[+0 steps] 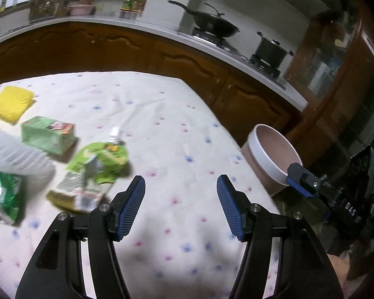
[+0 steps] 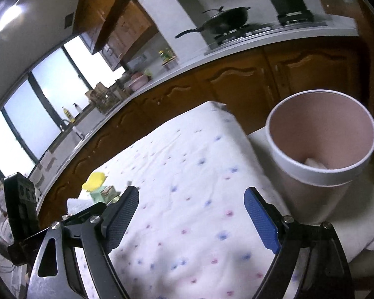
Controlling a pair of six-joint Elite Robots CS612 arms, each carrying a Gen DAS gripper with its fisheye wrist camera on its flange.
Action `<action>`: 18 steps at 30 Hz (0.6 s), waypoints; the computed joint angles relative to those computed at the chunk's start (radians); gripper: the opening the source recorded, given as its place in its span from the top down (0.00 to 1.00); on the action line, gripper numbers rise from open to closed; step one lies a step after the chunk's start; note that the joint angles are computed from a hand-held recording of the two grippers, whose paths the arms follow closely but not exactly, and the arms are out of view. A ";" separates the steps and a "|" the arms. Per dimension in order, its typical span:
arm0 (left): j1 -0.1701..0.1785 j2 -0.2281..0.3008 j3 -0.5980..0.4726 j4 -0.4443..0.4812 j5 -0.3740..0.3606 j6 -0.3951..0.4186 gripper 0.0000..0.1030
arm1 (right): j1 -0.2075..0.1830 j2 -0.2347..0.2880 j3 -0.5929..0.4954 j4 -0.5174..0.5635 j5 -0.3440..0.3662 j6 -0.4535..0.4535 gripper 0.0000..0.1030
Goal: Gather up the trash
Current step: 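Move both open tools back over the remaining trash on the table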
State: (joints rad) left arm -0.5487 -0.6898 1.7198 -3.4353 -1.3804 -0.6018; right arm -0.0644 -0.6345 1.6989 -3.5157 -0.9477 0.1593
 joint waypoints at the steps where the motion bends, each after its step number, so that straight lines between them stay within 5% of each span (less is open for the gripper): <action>1: 0.001 -0.003 0.009 -0.006 0.007 -0.003 0.41 | 0.004 0.000 0.001 0.003 0.004 -0.004 0.14; 18: 0.048 -0.059 0.182 -0.119 0.169 -0.144 0.41 | 0.079 0.008 -0.033 0.093 0.062 -0.058 0.14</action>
